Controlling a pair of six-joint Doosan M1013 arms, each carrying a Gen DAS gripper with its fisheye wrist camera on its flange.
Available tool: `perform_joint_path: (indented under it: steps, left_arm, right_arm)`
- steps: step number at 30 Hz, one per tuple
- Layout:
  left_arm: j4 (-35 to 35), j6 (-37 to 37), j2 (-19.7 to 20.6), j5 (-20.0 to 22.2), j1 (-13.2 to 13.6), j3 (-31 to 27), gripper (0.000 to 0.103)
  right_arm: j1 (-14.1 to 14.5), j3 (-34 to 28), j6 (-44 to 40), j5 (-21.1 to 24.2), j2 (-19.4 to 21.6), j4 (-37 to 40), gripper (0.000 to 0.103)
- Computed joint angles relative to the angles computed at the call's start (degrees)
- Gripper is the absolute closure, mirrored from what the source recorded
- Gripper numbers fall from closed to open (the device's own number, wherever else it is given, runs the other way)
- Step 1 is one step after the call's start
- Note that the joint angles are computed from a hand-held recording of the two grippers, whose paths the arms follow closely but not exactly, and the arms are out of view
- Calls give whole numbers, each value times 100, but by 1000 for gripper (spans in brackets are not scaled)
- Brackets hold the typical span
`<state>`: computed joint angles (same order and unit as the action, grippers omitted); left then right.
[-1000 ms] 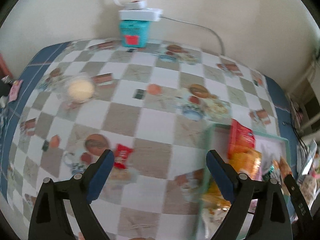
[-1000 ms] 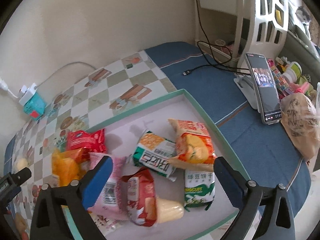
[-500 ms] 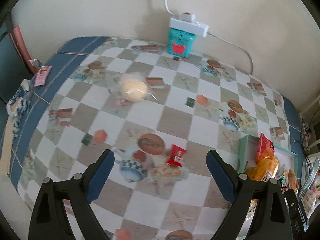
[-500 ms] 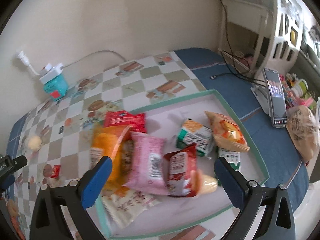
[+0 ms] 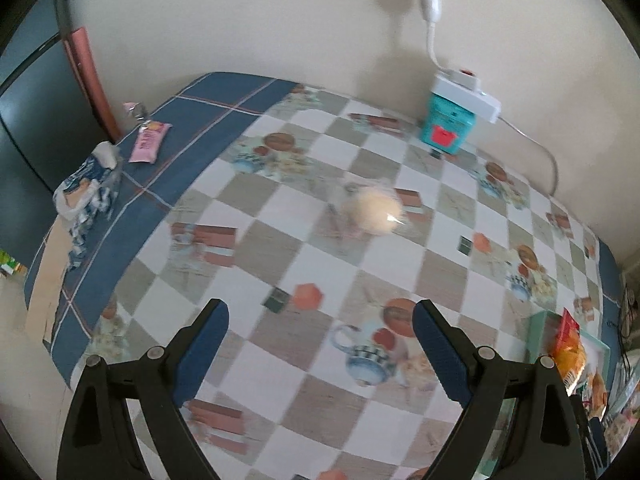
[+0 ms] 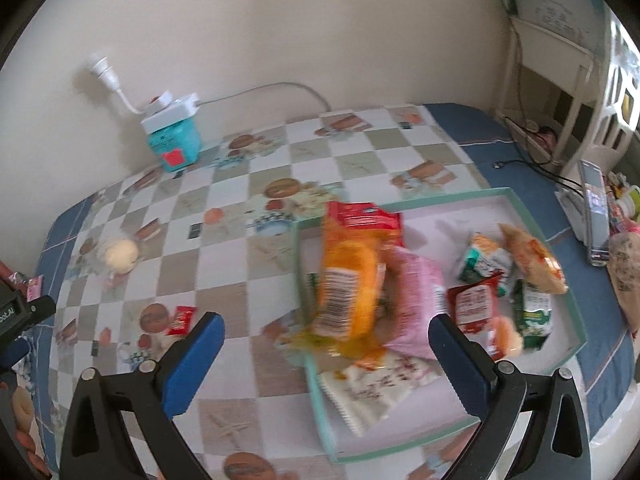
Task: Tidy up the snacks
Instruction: 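Move both tools back toward the red candy packet and wrapped bun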
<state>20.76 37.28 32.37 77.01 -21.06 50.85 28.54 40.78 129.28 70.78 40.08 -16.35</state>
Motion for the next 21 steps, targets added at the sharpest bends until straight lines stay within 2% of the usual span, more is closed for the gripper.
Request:
perform_joint_path:
  steps: [13,21]
  left_arm:
    - [75,-312,-310,100,347,562,10]
    - [-126,-270,-257,99,444,609,10]
  right_arm:
    - [216,-711,-382,176,475,376,0]
    - [287,-975,-709,273,713,449,0]
